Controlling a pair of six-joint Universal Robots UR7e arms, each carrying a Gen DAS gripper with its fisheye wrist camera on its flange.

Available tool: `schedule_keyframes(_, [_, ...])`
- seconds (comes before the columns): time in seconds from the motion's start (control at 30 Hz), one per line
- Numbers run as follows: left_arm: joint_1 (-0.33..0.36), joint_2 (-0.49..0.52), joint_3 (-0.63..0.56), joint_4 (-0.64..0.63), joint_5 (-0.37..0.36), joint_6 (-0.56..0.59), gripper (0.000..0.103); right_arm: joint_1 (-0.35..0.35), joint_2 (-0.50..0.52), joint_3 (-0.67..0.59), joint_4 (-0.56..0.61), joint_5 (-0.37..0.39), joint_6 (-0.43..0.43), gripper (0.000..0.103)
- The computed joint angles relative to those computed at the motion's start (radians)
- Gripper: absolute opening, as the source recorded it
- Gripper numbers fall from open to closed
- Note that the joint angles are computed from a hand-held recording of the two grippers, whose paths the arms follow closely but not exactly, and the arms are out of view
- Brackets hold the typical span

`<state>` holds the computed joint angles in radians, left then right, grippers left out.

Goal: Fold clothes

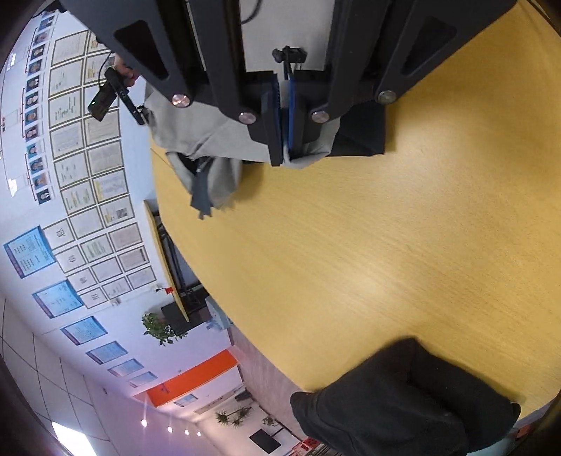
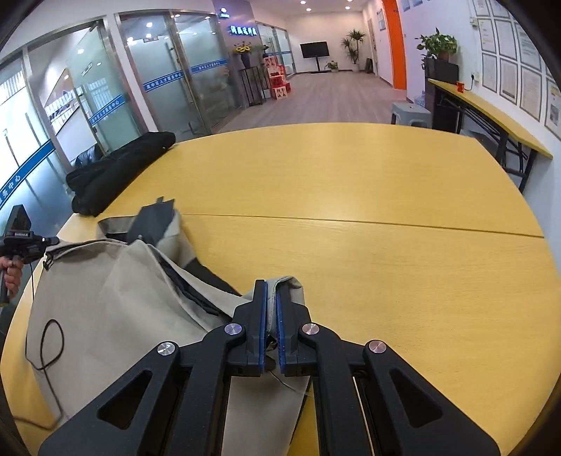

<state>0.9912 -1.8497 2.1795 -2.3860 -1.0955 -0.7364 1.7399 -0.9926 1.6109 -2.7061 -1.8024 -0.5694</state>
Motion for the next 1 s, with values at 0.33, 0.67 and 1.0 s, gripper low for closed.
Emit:
schedule_keyframes(0.33, [-0.210, -0.141, 0.044, 0.080, 0.270, -0.015, 0.089, 0.018, -0.109, 0.099, -0.146, 0.076, -0.008, 0.102])
schedule_keyframes(0.67, [-0.163, 0.045, 0.026, 0.072, 0.118, 0.243, 0.098, 0.041, 0.052, 0.003, 0.001, -0.160, -0.173, 0.082])
schedule_keyframes(1.0, [-0.065, 0.103, -0.003, 0.148, 0.188, 0.170, 0.090, 0.044, 0.124, -0.092, -0.251, -0.208, -0.163, 0.082])
